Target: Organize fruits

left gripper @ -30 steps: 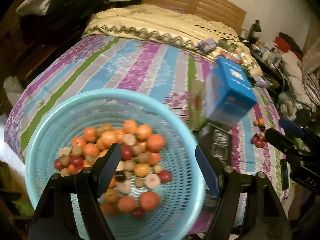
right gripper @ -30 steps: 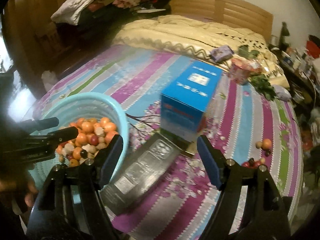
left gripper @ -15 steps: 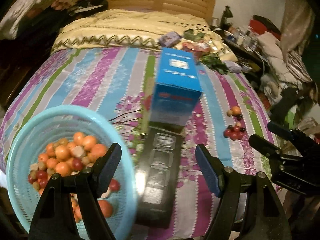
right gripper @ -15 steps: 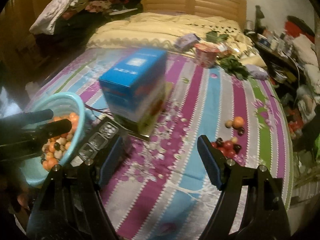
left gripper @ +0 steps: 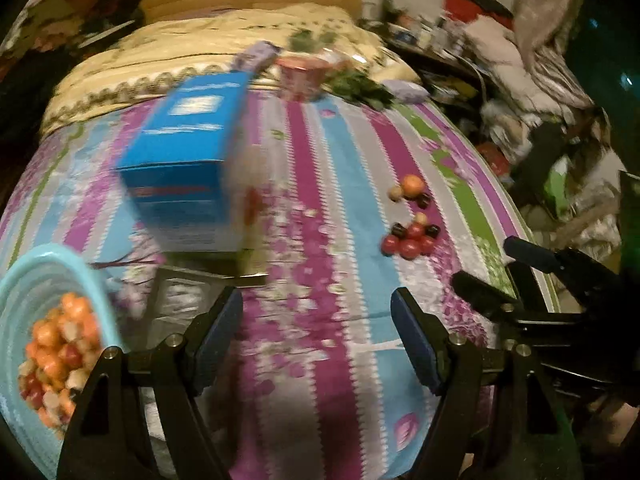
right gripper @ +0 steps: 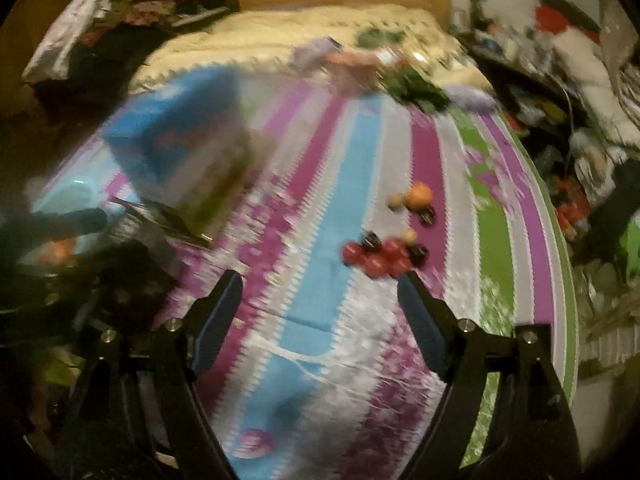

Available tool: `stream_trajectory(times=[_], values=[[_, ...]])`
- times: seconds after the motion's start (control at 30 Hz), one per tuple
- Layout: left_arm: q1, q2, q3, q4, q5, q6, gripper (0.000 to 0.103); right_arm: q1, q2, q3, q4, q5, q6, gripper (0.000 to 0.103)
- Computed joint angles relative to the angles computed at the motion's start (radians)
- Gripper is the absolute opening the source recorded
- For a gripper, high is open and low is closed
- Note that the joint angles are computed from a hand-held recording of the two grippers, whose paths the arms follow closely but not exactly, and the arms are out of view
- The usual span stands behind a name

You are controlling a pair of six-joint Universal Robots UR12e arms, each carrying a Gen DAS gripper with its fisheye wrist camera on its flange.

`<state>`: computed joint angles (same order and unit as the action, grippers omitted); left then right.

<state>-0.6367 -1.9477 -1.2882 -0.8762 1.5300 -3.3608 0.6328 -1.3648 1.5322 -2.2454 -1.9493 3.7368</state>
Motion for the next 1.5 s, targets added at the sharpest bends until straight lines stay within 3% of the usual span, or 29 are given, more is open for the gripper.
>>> stream_trajectory(times=[0.37, 0.63, 0.93, 1.07, 1.2, 1.5], values=[[-0.052, -0.122, 0.092, -0.098, -0.040, 0.009, 0.078, -0.067, -0.091, 0.178, 0.039, 0.050, 0.112, 0.081], [-0.057, -0.165, 0.107, -0.087, -0.033, -0.023, 0.078, -0.086, -0.095, 0.230, 0.015, 0.091, 0.127, 0.081], [-0.068, -0.201, 0.094, -0.087, -0.003, -0.034, 0.078, -0.088, -0.099, 0.264, -0.003, 0.077, 0.148, 0.082], [-0.078, -0.200, 0.074, -0.035, 0.022, -0.035, 0.088, -0.080, -0.095, 0.268, 0.004, 0.060, 0.150, 0.086], [-0.096, -0.210, 0.077, -0.033, 0.063, 0.002, 0.103, -0.069, -0.089, 0.268, 0.009, 0.049, 0.143, 0.101], [-0.112, -0.213, 0.057, 0.027, 0.127, -0.004, 0.103, -0.054, -0.084, 0.276, -0.004, 0.015, 0.159, 0.103]])
